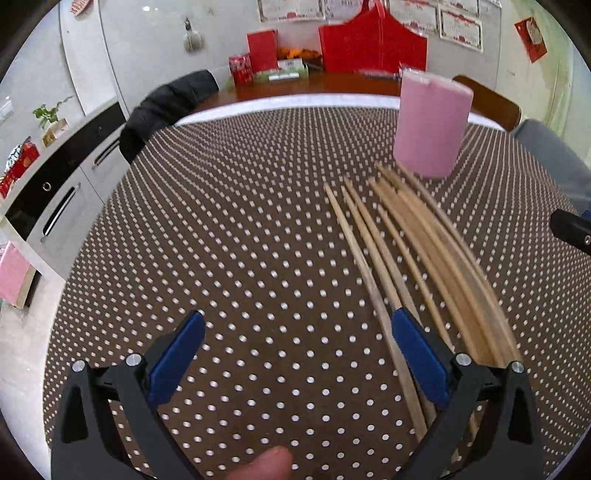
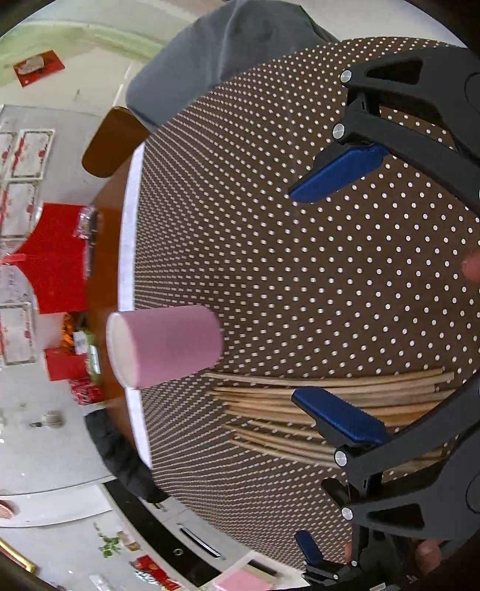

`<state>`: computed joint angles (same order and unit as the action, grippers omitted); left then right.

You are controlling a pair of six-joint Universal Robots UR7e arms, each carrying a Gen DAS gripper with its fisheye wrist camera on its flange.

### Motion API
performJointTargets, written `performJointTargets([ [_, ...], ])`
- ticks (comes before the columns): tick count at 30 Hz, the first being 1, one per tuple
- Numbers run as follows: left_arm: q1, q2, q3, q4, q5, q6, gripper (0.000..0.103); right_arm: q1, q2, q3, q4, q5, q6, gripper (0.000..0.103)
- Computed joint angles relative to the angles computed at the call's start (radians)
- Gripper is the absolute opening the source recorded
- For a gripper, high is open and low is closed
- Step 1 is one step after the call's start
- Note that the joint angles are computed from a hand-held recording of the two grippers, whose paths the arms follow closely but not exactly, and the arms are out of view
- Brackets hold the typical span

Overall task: Organize utensils
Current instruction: 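Lower both open grippers toward the wooden chopstick pile beside the pink cup, then close the left gripper on one chopstick while the right gripper grasps another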

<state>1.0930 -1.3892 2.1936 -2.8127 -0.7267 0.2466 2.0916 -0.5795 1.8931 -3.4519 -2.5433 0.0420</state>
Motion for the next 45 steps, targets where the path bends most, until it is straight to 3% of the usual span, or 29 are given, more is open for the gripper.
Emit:
performJointTargets([
  [8,0.004,0.049,0.010,-0.033,-0.007,0.017,0.099,-0.028,0.016,-0.018,0.079,0.032,-0.010,0.097],
  [15,0.006,0.030,0.014,-0.014,-0.023,0.005,0.099,-0.061,0.049,-0.086,0.176,0.087,-0.065,0.097],
  [22,0.017,0.044,-0.010,-0.025,-0.018,0.043,0.099,-0.068,0.069,-0.133,0.231,0.095,-0.098,0.097],
  [27,0.020,0.061,-0.027,-0.034,-0.011,0.073,0.099,-0.080,0.053,-0.158,0.311,0.108,-0.087,0.085],
  [28,0.020,0.069,-0.032,-0.037,-0.006,0.077,0.099,-0.077,0.062,-0.176,0.339,0.085,-0.091,0.076],
  [36,0.022,0.094,-0.059,-0.040,0.005,0.098,0.099,-0.093,0.070,-0.234,0.387,0.112,-0.115,0.072],
  [39,0.025,0.116,-0.077,-0.054,0.004,0.116,0.099,-0.105,0.081,-0.286,0.412,0.143,-0.144,0.059],
  [40,0.028,0.122,-0.087,-0.048,-0.003,0.113,0.099,-0.105,0.087,-0.300,0.413,0.151,-0.166,0.046],
  [42,0.047,0.111,-0.114,0.016,-0.075,0.085,0.089,-0.104,0.098,-0.330,0.431,0.153,-0.177,0.025],
  [43,0.058,0.102,-0.133,0.072,-0.125,0.055,0.073,-0.106,0.097,-0.335,0.438,0.162,-0.176,0.009],
  [45,0.054,0.098,-0.147,0.097,-0.146,0.073,0.035,-0.111,0.091,-0.332,0.437,0.185,-0.173,0.007],
])
